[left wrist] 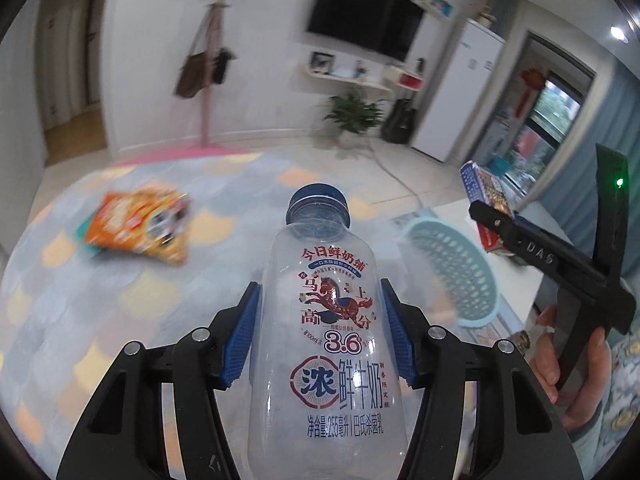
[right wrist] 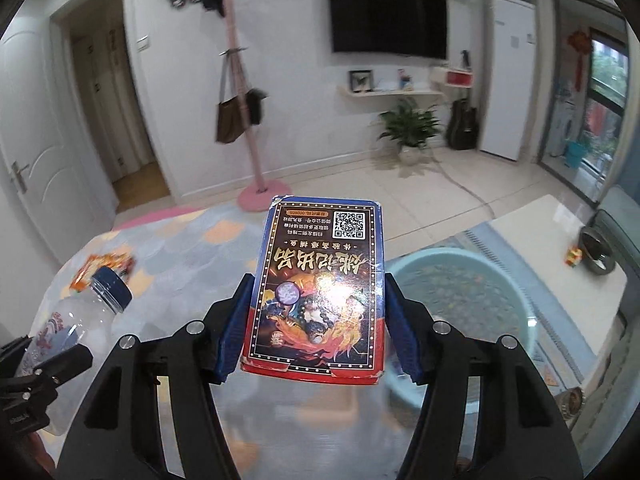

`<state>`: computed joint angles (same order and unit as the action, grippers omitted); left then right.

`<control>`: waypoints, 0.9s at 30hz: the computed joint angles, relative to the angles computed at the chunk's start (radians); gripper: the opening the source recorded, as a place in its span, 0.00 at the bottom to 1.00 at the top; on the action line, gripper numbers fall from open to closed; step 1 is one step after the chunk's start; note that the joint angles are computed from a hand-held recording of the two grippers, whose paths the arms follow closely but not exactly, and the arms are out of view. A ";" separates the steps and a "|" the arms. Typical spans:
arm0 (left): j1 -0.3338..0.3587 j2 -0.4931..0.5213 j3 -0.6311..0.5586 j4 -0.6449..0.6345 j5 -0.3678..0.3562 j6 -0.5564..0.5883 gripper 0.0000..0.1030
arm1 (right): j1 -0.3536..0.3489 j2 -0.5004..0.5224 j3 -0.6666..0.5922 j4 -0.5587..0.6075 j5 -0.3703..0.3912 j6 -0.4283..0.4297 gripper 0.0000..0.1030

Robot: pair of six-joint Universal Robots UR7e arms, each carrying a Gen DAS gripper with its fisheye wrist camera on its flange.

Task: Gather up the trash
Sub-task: 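Carry both items over the blue basket and open both grippers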

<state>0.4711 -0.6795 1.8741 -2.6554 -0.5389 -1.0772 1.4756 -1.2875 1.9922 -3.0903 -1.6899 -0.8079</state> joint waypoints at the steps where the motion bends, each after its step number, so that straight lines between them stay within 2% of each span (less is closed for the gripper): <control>1: 0.007 0.028 -0.038 -0.029 -0.001 0.058 0.54 | -0.013 -0.002 -0.017 0.005 0.003 0.001 0.57; 5: 0.035 0.132 -0.190 -0.094 -0.024 0.251 0.54 | -0.064 -0.002 -0.081 0.028 0.002 0.015 0.57; 9: 0.078 0.232 -0.350 -0.160 -0.086 0.420 0.55 | -0.106 0.017 -0.141 0.050 -0.008 0.039 0.57; 12: 0.116 0.320 -0.491 -0.152 -0.141 0.509 0.55 | -0.134 0.040 -0.187 0.063 -0.029 0.054 0.57; 18: 0.180 0.448 -0.698 -0.092 -0.240 0.593 0.55 | -0.177 0.105 -0.282 0.119 -0.087 0.113 0.57; 23: 0.215 0.537 -0.852 0.023 -0.279 0.587 0.55 | -0.198 0.154 -0.353 0.183 -0.143 0.161 0.57; 27: 0.239 0.583 -0.940 0.079 -0.322 0.595 0.55 | -0.209 0.176 -0.395 0.237 -0.150 0.196 0.58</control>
